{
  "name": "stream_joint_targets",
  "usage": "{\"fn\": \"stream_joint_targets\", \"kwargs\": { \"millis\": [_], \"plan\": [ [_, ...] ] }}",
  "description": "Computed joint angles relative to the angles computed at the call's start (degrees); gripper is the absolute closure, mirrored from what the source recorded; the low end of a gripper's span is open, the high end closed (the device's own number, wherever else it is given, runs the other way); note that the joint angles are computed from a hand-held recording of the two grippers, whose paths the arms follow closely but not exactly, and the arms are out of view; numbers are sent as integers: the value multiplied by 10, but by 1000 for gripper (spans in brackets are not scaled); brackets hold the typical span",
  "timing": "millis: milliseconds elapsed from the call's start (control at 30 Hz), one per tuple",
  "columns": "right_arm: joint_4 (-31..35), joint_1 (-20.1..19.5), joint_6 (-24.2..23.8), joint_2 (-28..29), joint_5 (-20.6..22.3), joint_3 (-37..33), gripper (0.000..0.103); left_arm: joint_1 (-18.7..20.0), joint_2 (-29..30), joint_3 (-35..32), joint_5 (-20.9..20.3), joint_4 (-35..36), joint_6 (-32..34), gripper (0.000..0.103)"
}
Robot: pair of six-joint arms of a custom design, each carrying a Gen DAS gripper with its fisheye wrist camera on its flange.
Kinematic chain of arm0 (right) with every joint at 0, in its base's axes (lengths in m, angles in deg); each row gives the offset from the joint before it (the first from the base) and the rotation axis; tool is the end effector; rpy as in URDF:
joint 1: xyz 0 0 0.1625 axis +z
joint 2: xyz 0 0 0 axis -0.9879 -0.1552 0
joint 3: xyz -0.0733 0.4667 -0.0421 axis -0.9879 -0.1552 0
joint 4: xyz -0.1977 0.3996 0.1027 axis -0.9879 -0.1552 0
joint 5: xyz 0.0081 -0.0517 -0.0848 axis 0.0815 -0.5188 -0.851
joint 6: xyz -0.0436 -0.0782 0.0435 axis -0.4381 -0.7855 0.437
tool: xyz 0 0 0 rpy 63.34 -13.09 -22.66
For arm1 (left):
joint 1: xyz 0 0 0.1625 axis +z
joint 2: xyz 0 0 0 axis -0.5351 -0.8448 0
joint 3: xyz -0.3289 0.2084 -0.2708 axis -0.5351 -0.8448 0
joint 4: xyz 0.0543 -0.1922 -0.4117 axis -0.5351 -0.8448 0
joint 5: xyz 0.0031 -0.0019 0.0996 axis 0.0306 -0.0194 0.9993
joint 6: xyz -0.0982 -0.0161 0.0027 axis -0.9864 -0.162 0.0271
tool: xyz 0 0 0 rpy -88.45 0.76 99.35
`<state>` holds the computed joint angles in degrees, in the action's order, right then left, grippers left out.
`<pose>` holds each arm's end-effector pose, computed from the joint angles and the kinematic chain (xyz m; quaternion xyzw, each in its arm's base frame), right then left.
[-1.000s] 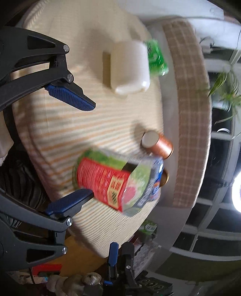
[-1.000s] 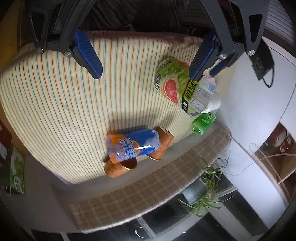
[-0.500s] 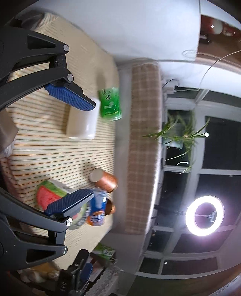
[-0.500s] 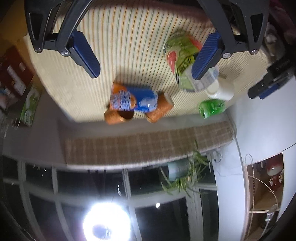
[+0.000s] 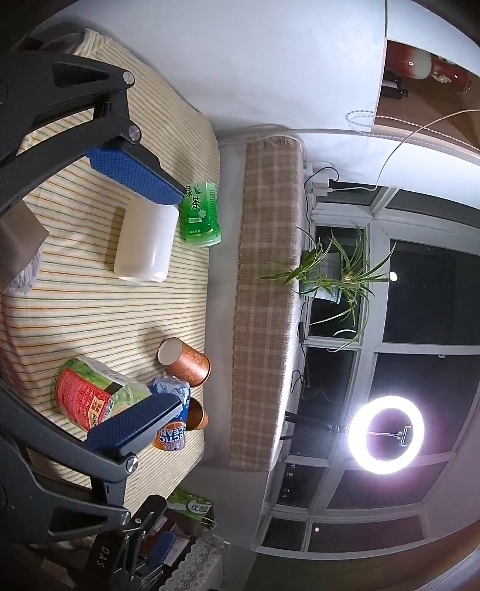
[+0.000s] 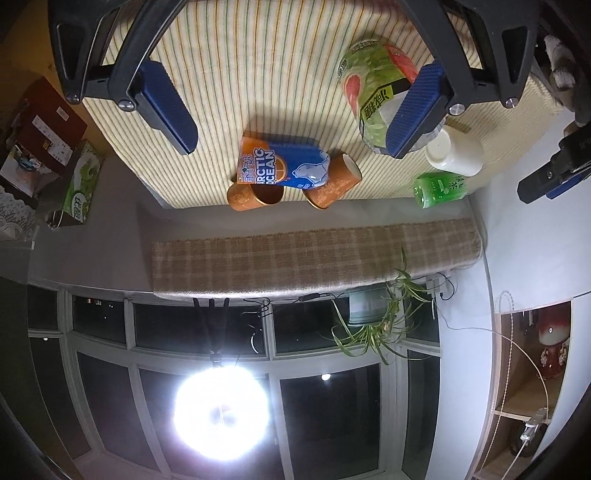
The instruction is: Flip cup upright
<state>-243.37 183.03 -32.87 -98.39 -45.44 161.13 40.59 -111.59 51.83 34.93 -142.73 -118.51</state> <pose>0.1921 -0.3618 0.3400 0.3143 -0.8085 0.4582 0.1938 -0.3725 -0.2864 0.1881 0.1234 0.7301 -0.5817 0.3368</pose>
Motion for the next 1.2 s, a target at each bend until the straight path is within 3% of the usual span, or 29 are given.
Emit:
{"fn": "stream_joint_targets", "kwargs": {
  "millis": [1200],
  "plan": [
    [36, 1, 11, 1, -3, -6, 0, 2, 7, 4, -5, 11, -20, 0]
  ]
}}
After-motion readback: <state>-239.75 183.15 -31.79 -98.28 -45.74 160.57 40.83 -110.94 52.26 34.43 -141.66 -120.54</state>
